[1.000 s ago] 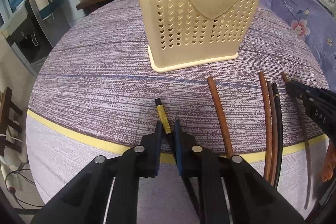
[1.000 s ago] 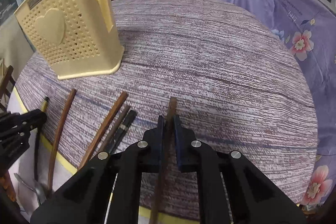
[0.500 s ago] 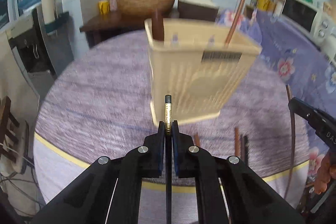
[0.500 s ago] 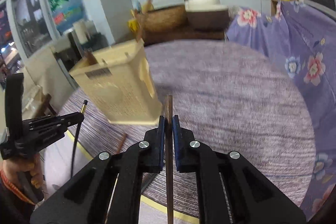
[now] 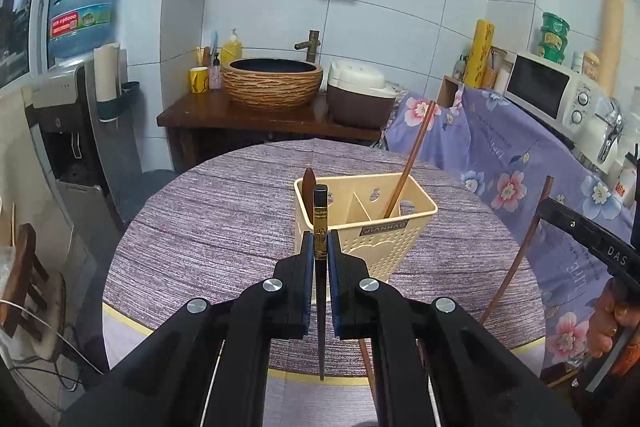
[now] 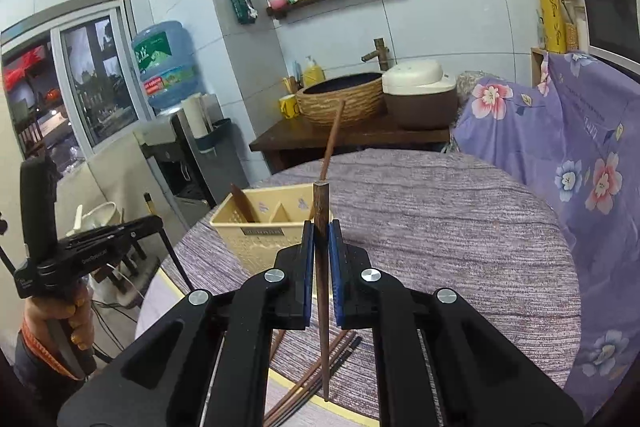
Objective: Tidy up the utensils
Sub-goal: 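Lift both chopsticks and lower them into the cream caddy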
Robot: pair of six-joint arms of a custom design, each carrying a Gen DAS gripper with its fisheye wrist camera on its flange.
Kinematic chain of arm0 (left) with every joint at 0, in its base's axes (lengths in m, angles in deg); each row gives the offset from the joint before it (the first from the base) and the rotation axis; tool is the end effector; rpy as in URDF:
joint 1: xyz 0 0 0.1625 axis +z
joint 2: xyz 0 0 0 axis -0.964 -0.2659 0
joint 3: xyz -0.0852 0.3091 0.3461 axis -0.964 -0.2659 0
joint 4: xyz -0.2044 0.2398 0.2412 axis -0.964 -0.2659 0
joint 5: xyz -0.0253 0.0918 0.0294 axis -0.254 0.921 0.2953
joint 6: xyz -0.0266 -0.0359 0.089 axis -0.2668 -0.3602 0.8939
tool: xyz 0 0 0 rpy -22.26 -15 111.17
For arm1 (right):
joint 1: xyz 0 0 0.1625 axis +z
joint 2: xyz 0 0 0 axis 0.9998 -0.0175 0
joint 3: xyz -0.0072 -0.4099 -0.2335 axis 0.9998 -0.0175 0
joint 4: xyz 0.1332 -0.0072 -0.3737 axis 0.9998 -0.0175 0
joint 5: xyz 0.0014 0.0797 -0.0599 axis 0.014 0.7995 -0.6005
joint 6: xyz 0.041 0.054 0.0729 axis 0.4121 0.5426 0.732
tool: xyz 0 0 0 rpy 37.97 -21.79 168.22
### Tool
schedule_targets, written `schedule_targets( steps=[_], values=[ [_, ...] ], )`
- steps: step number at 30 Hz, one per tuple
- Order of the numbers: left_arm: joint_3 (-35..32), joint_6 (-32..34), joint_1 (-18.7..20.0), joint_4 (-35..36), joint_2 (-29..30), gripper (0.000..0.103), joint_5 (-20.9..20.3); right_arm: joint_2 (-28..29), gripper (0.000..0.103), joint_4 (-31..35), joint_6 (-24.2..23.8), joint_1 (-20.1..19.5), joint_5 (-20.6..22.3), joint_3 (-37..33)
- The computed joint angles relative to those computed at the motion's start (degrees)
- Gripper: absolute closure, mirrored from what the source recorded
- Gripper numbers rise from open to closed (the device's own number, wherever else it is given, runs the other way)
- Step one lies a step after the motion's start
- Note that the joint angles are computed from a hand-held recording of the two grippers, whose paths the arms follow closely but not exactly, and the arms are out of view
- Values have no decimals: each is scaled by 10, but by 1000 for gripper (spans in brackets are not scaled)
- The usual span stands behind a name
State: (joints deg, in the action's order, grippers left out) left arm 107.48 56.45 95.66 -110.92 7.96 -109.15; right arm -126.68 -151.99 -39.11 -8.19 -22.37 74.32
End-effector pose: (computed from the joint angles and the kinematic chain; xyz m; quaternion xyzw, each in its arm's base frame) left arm -0.4581 -0.4013 0.0590 0.2738 0.8587 -0.3810 0.2061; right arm 0.0738 -0.3933 0.4459 0.1928 -0.8386 0.4770 0.1792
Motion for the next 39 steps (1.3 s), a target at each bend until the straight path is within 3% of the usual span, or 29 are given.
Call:
schedule_targets(
  steps=[5, 9, 14, 17, 21, 28, 34, 39],
  values=[
    [-7, 29, -5, -19, -24, 95, -7, -9, 95, -28, -5, 22, 39, -7],
    [-41, 82, -15, -64, -32, 95, 0, 13, 95, -127, 15, 45, 92, -14],
    [-107, 189, -20, -180, 7, 95, 40, 87, 95, -286, 29, 93, 90, -39],
    [-144, 248, -11, -239, 41, 95, 54, 132, 95, -326, 12, 115, 61, -65],
    [-155, 259, 5, -251, 69, 95, 50, 174, 95, -322, -1, 119, 16, -91],
    [-135, 200, 31, -189, 85, 95, 15, 198, 95, -257, 0, 91, -25, -104],
    [-124, 156, 46, -122, 84, 95, -6, 202, 94, -187, 7, 72, -43, -110],
    [-120, 134, 56, -88, 79, 94, -22, 203, 94, -183, 14, 64, -41, -109]
  ],
)
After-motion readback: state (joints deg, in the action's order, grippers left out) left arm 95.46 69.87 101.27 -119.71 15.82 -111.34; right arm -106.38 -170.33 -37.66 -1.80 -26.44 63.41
